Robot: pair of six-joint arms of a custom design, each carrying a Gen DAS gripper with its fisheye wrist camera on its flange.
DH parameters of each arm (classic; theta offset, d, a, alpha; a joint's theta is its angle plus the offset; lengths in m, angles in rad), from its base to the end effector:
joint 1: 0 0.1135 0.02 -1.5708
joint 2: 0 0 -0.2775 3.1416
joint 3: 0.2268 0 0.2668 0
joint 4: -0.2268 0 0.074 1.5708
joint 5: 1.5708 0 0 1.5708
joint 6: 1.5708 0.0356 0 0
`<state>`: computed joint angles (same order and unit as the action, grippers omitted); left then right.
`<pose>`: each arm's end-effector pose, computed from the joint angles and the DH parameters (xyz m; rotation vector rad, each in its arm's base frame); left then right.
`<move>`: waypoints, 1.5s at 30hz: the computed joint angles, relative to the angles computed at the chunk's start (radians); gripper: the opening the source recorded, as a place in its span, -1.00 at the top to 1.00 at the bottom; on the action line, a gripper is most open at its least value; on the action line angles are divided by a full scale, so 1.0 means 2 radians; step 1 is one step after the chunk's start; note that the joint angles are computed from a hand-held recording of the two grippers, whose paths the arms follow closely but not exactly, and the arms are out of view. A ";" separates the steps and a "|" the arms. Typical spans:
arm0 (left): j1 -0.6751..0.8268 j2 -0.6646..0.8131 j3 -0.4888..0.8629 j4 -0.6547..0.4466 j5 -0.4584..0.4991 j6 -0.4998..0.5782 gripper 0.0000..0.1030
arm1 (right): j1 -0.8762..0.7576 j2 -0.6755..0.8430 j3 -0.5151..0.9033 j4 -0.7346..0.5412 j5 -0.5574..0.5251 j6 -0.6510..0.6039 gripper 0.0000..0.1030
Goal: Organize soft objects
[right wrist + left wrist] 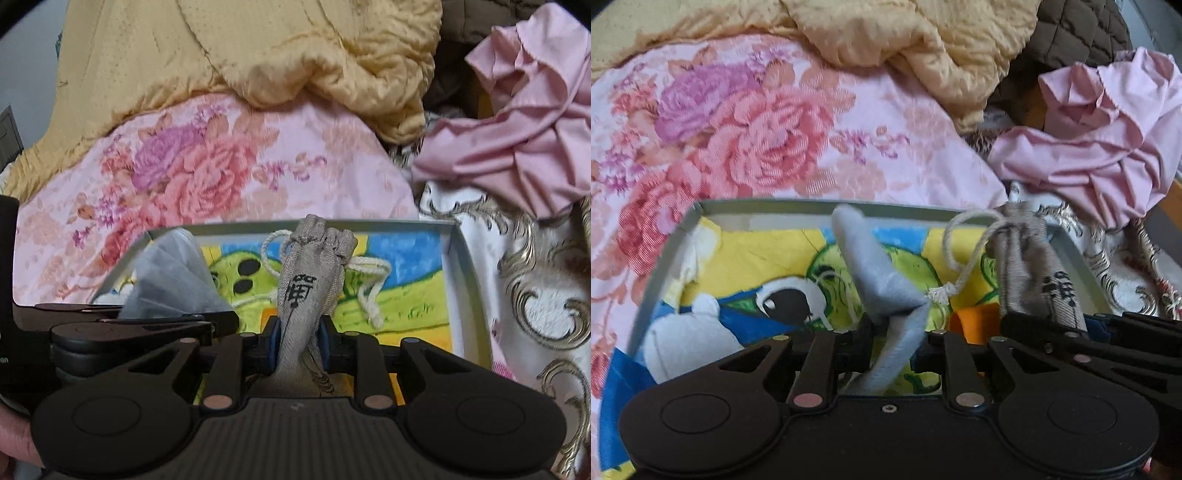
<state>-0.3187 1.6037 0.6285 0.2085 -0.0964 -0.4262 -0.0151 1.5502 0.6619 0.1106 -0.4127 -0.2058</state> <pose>0.2892 -0.0918 0.1334 -0.1741 2.3410 -0.2577 0.3010 0.0097 0.1522 -0.4174 2.2581 0.3704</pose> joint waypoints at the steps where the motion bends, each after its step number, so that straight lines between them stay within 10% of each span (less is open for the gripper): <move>1: -0.001 0.007 0.002 -0.001 -0.001 0.001 0.59 | -0.001 0.001 -0.003 0.004 -0.001 -0.003 0.43; 11: -0.013 -0.007 -0.022 0.032 -0.031 -0.003 -0.04 | -0.021 -0.019 -0.024 0.022 -0.022 0.005 0.11; 24: -0.010 -0.082 -0.057 0.018 -0.071 -0.037 -0.98 | -0.056 -0.085 -0.044 0.027 -0.067 0.048 -0.81; 37: -0.063 -0.233 -0.089 -0.063 -0.143 -0.034 -0.98 | -0.119 -0.271 -0.086 -0.068 -0.153 0.019 -0.99; 45: -0.173 -0.384 -0.112 -0.201 -0.249 -0.076 -0.99 | -0.256 -0.399 -0.074 -0.270 -0.299 -0.093 -0.99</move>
